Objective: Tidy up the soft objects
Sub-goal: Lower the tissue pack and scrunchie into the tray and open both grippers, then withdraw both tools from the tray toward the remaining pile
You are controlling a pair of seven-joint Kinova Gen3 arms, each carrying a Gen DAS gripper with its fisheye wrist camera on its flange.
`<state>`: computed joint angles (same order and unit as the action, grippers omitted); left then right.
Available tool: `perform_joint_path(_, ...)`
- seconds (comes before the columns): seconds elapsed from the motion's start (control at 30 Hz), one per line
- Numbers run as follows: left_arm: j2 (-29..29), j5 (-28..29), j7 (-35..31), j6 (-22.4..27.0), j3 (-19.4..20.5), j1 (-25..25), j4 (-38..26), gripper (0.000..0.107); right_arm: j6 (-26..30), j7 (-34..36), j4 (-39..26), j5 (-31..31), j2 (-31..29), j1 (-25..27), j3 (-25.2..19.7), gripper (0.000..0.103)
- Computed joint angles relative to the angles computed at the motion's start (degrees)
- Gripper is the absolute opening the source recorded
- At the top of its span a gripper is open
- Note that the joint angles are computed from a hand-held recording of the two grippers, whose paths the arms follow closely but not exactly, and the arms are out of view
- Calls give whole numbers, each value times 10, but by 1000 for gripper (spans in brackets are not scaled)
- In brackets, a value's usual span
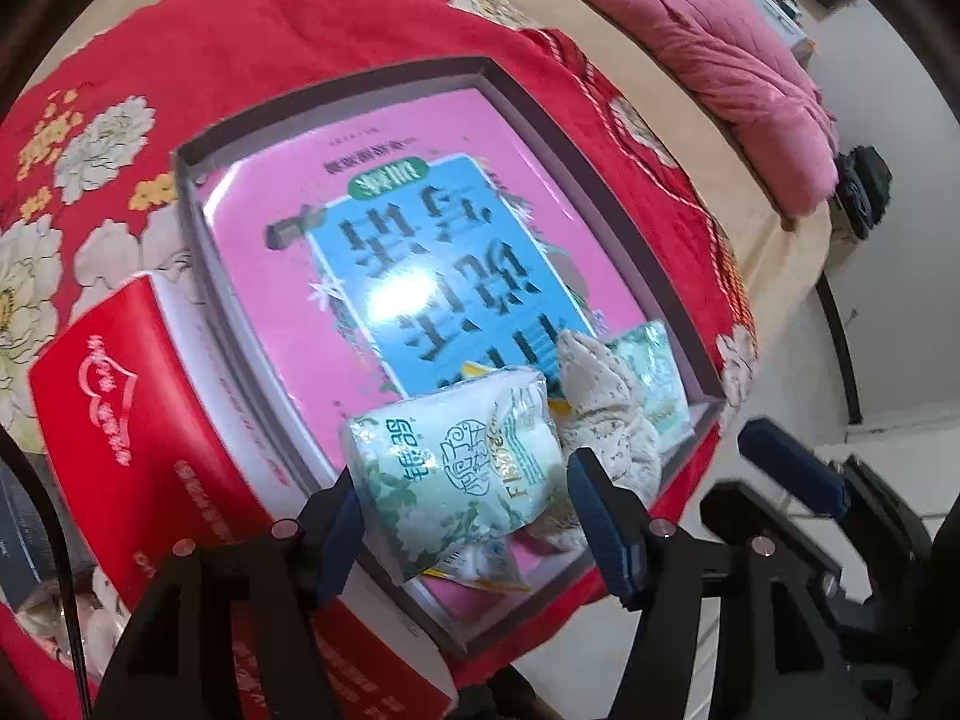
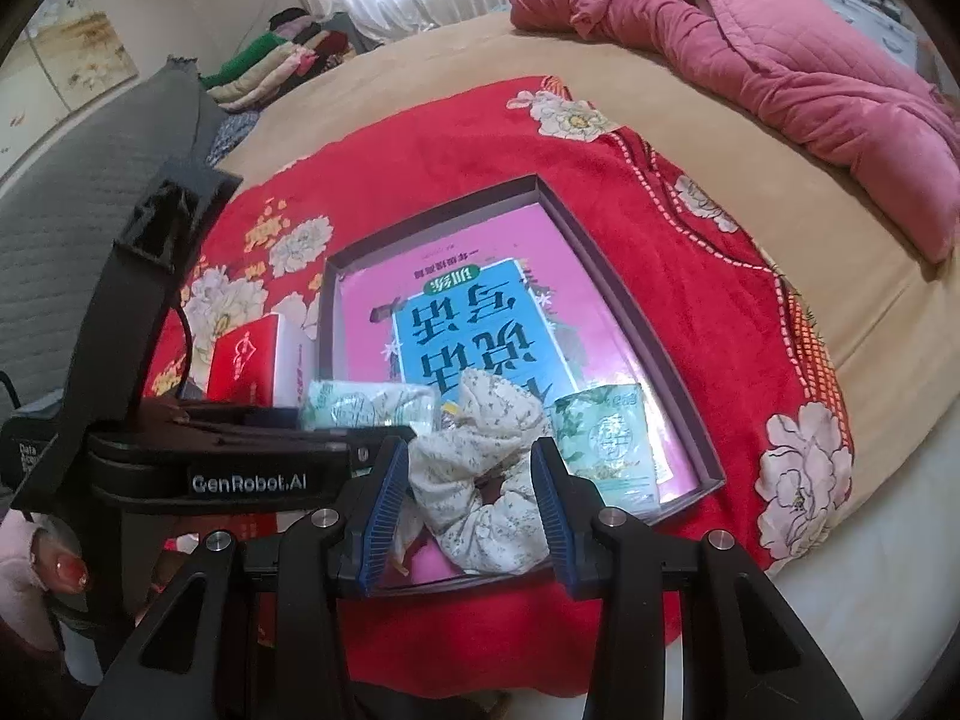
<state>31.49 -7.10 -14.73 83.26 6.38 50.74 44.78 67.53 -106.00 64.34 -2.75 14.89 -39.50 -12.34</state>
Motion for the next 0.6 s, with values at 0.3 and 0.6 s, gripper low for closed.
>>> perform_joint_path(0.3, 13, 11, -21, 5, 0, 5, -25, 69, 6, -8, -10, 13, -14, 6, 5, 44)
perform_joint_path(0.6, 13, -5, -8, 41, -11, 18, -47, 84, -1, -22, -9, 20, -31, 10, 3, 54)
